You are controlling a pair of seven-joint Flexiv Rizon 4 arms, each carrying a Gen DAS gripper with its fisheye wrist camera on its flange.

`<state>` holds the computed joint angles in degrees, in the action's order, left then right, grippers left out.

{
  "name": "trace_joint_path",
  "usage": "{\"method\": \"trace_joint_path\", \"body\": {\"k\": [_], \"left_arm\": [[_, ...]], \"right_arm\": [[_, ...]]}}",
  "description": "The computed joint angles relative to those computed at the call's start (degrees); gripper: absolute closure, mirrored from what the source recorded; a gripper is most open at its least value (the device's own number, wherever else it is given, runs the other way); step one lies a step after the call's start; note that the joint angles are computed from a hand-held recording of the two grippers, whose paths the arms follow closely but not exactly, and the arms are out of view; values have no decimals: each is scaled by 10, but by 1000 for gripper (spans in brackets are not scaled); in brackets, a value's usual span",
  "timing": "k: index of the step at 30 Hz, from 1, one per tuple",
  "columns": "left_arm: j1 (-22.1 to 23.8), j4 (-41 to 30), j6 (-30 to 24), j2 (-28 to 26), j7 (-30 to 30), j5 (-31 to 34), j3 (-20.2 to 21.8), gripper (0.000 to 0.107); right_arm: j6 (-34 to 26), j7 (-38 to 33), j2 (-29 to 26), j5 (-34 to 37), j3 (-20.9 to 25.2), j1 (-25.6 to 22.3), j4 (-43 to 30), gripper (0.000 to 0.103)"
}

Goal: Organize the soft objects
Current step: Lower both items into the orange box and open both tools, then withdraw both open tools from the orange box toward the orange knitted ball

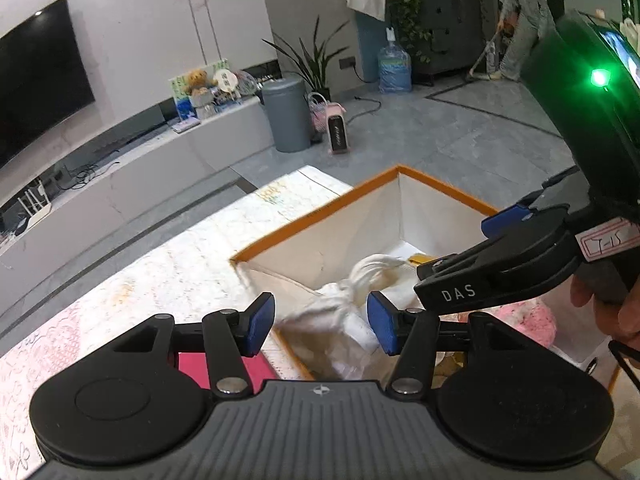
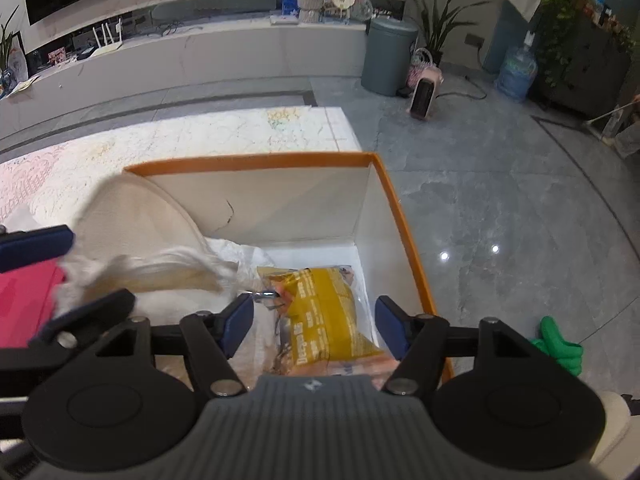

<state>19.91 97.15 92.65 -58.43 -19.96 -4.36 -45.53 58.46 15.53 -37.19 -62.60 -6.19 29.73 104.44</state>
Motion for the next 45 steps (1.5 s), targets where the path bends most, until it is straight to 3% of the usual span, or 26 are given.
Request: {"method": "trace_joint_path", "body": {"k": [4,11,20,31,37,45], "left_arm": [[43,31,17,3,-6,7,-39,44],[141,85,76,-37,-25,82,-125,44],[235,134,125,-64,-78,184,-163,44],[281,127,160,-69,-166,219,-122,44],[285,104,158,-70,-208,220,-80,44],[309,82,129,-84,-238,196,-71,44]], "right_arm": [[-16,36,20,-22,0,16,10,35],[-46,152,49,-132,16,32,25,33],[-112,257,51,-201,58,59,18,32],[-114,344,-5,-270,64,105,-38,32],[-135,311,-54,-281,47,144,-94,32],[-83,273,-125,-321,13,164,-180,32]]}}
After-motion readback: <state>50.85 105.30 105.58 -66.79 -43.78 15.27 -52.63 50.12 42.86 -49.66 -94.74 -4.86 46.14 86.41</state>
